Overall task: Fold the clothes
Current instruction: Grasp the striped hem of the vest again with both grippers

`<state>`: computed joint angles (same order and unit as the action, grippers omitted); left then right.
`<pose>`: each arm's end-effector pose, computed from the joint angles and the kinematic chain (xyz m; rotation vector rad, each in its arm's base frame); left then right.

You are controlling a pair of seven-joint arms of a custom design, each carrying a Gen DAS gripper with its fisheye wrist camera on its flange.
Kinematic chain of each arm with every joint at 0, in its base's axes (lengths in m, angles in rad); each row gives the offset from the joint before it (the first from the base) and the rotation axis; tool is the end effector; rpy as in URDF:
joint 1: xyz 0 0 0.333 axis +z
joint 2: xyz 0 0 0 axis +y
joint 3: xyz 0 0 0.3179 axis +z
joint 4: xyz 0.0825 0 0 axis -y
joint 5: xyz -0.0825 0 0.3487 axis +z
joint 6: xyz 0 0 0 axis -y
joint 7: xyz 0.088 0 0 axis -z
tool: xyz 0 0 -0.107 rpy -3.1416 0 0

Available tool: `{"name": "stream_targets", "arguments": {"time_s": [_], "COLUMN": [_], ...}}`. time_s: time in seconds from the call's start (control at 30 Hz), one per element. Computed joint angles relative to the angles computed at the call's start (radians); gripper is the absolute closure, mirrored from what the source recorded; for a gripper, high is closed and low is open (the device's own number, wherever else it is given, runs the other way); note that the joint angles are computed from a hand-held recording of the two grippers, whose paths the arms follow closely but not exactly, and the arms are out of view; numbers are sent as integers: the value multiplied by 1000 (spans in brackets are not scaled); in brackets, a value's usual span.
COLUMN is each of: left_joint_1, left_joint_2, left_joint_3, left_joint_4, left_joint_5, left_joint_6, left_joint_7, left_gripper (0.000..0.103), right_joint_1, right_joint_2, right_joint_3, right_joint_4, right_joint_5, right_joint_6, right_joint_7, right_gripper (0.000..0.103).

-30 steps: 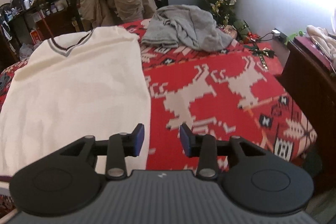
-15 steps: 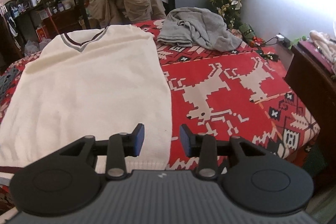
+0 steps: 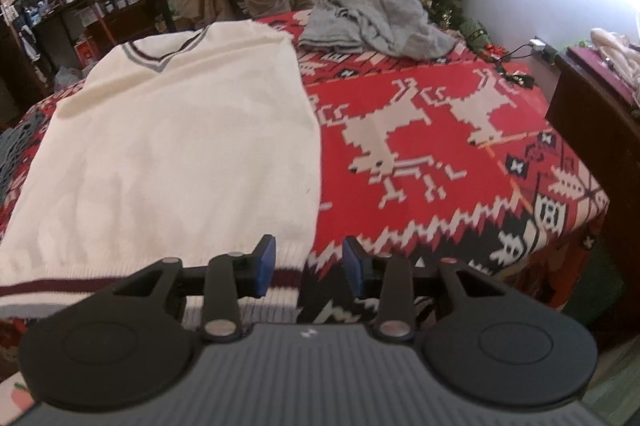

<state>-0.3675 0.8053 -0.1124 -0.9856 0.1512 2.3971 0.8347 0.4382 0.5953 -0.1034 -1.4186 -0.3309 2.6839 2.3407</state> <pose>0.7067 -0.3246 0.4624 -2.2348 1.7592 -0.8637 0.6806 0.2683 0.4452 -1.6348 1.9000 -0.5688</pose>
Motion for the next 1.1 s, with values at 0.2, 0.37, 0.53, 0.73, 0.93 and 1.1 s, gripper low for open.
{"name": "stream_targets", "arguments": {"time_s": [0.2, 0.37, 0.53, 0.73, 0.93, 1.1], "left_joint_1": [14, 30, 36, 31, -7, -2], "left_joint_2": [-15, -14, -5, 5, 10, 31], "left_joint_3": [-31, -61, -86, -93, -21, -30], "left_joint_4": [-44, -67, -65, -51, -30, 13], "left_joint_5": [-39, -90, -137, -168, -118, -93], "left_joint_6": [-1, 28, 60, 56, 29, -8], "left_joint_7": [17, 59, 118, 154, 31, 18], "left_gripper": [74, 74, 74, 74, 79, 87], "right_joint_1": [-8, -8, -8, -9, -9, -2], "right_joint_2": [11, 13, 2, -3, -1, 1], "right_joint_3": [22, 23, 23, 23, 21, 14], "right_joint_4": [13, 12, -9, -16, -13, -13], "right_joint_5": [32, 45, 50, 54, 54, 46], "right_joint_6": [-21, -26, -13, -14, -12, -7], "right_joint_7": [-23, -31, -28, -28, -25, -9], "right_gripper": [63, 63, 63, 61, 61, 61]}}
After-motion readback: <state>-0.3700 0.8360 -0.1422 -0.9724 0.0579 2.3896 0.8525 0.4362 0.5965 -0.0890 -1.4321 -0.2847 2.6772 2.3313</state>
